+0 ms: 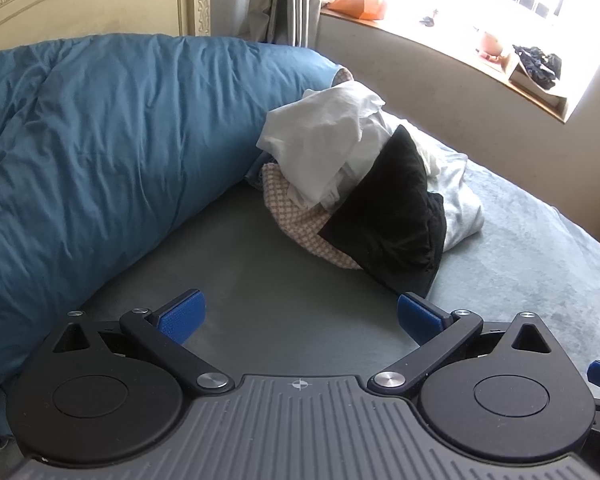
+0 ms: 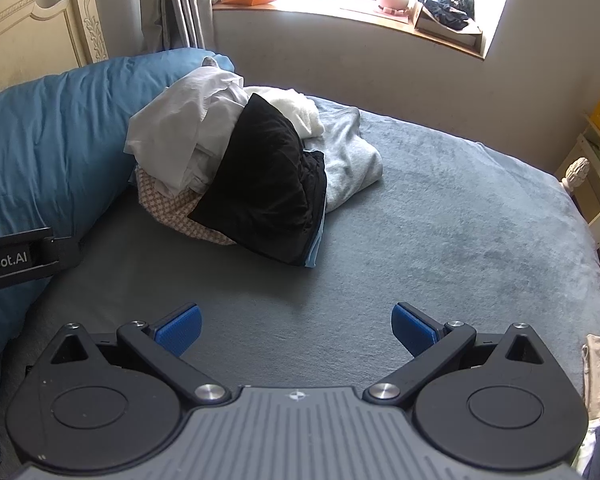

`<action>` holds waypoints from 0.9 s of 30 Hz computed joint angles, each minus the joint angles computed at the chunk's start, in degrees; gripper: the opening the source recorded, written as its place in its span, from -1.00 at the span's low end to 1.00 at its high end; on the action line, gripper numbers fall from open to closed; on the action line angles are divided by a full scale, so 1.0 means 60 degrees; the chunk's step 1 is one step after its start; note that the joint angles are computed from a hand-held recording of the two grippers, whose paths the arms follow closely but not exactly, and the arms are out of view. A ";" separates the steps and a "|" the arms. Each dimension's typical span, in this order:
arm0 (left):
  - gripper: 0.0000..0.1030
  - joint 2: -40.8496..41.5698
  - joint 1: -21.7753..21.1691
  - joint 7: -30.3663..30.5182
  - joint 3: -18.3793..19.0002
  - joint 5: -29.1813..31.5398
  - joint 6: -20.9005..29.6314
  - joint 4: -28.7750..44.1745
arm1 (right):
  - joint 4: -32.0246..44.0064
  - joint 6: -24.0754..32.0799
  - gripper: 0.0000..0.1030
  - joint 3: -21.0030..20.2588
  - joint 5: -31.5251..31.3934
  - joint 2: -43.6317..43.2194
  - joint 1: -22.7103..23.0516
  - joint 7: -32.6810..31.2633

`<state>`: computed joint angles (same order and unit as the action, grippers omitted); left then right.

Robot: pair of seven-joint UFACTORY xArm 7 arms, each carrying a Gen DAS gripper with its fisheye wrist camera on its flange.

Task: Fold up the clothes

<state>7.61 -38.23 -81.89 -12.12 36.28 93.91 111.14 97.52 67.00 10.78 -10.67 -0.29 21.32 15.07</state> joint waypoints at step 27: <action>1.00 -0.0157 0.1220 -0.0287 0.0302 0.0827 -0.3481 -0.3641 | -0.2804 -0.4503 1.00 -0.0404 0.1279 0.0530 -0.0569 -0.1387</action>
